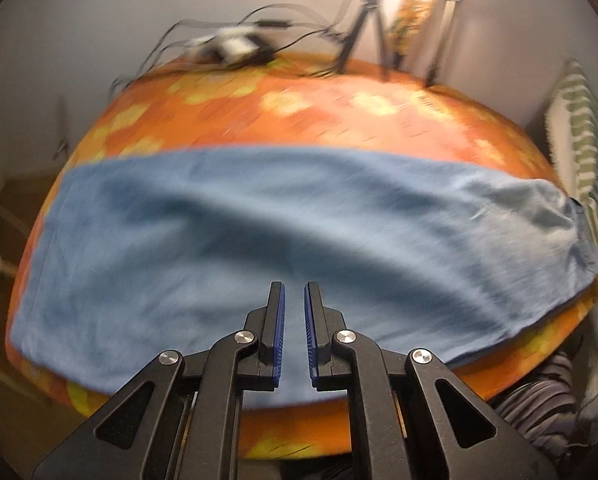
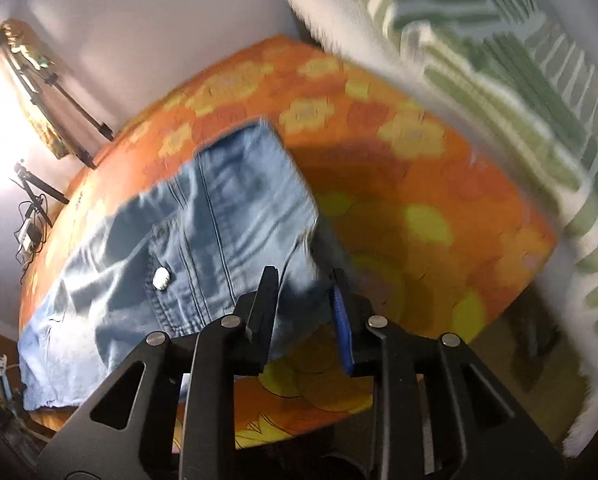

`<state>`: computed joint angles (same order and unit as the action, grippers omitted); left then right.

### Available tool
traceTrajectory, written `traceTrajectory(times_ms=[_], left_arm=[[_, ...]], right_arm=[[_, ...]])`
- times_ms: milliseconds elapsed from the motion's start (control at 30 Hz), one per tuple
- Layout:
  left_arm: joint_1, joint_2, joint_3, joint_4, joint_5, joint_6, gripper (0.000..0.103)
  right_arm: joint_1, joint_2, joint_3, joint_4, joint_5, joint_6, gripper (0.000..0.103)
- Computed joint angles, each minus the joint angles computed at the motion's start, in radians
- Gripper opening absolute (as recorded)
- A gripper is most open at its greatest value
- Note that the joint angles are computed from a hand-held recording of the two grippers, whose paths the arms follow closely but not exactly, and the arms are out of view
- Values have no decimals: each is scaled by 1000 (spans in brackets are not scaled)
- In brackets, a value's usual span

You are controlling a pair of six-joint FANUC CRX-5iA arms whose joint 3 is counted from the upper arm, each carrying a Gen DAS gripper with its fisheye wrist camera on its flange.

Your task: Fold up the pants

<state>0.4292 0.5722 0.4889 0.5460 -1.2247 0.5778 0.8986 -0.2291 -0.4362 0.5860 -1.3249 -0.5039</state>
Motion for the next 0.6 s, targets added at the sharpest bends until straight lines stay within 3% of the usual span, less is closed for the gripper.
traceTrajectory(times_ms=[100, 200, 267, 367, 467, 600], left_arm=[[-49, -2, 20, 36, -28, -35, 8], [-101, 9, 44, 69, -61, -51, 9], [-135, 23, 64, 79, -85, -52, 18], [-194, 45, 91, 82, -130, -52, 19], [-250, 58, 100, 68, -151, -64, 19], [-326, 92, 127, 79, -174, -63, 19]], right_arm=[[-3, -5, 26, 59, -2, 93, 29], [-51, 23, 76, 95, 64, 247, 43], [-105, 50, 102, 123, 160, 352, 51], [-179, 103, 157, 96, 274, 500, 51], [-275, 204, 282, -54, 370, 749, 51], [-379, 328, 441, -311, 412, 1041, 51]])
